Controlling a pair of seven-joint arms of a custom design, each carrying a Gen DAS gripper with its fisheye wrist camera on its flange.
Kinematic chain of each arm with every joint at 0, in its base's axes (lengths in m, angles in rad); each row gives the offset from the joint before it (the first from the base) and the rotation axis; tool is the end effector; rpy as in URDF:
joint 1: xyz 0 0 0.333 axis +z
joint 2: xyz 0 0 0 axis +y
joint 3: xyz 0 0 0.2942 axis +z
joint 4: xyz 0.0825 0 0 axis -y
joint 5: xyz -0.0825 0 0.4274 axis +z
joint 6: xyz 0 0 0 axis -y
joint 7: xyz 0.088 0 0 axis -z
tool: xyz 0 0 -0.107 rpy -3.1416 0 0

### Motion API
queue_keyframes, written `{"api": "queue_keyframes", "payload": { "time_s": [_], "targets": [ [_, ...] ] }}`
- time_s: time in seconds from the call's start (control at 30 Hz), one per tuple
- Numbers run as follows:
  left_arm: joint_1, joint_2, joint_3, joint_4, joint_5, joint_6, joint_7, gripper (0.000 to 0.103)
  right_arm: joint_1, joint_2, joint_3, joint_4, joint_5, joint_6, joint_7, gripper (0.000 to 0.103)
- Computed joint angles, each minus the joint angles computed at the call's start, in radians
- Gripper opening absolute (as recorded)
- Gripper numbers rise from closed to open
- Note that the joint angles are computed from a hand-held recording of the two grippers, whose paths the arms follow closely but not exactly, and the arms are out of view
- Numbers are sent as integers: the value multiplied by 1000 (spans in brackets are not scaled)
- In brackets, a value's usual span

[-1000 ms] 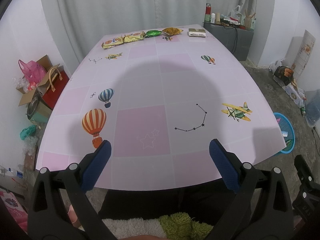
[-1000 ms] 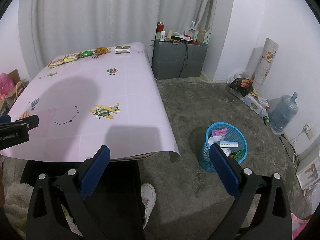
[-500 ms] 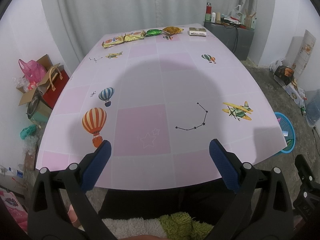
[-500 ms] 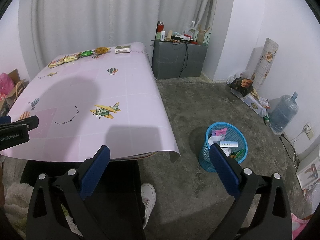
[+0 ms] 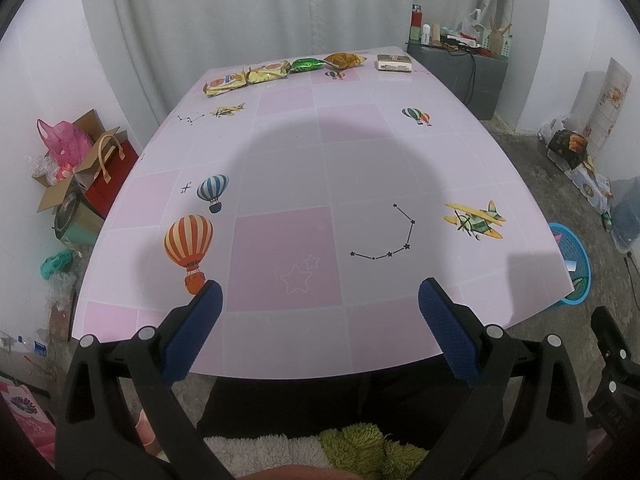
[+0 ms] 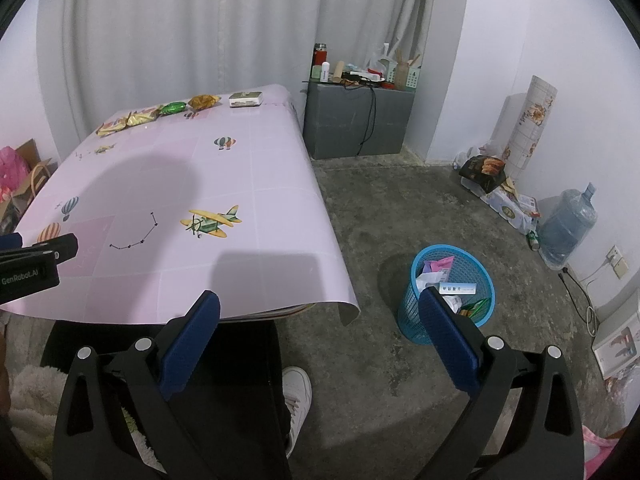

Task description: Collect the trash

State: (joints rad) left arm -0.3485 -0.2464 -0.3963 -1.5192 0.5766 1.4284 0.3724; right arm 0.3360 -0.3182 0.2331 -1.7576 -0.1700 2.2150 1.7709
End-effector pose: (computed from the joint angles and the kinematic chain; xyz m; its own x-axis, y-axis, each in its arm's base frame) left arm 0.3862 -0.3160 0.7641 0.5687 -0.8200 -0.0645 -0.6669 -0.4138 -0.6196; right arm 0.4451 0.3073 0.7567 0.3807 -0.9193 0.0994 -0.6196 -0.3334 -0.7106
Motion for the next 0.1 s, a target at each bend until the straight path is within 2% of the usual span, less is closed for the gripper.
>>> {"api": "queue_keyframes", "payload": {
  "time_s": [0.1],
  "targets": [
    [1,2,3,3,-1,2,6,94,1,1,0,1,-1,0,1,97]
  ]
}}
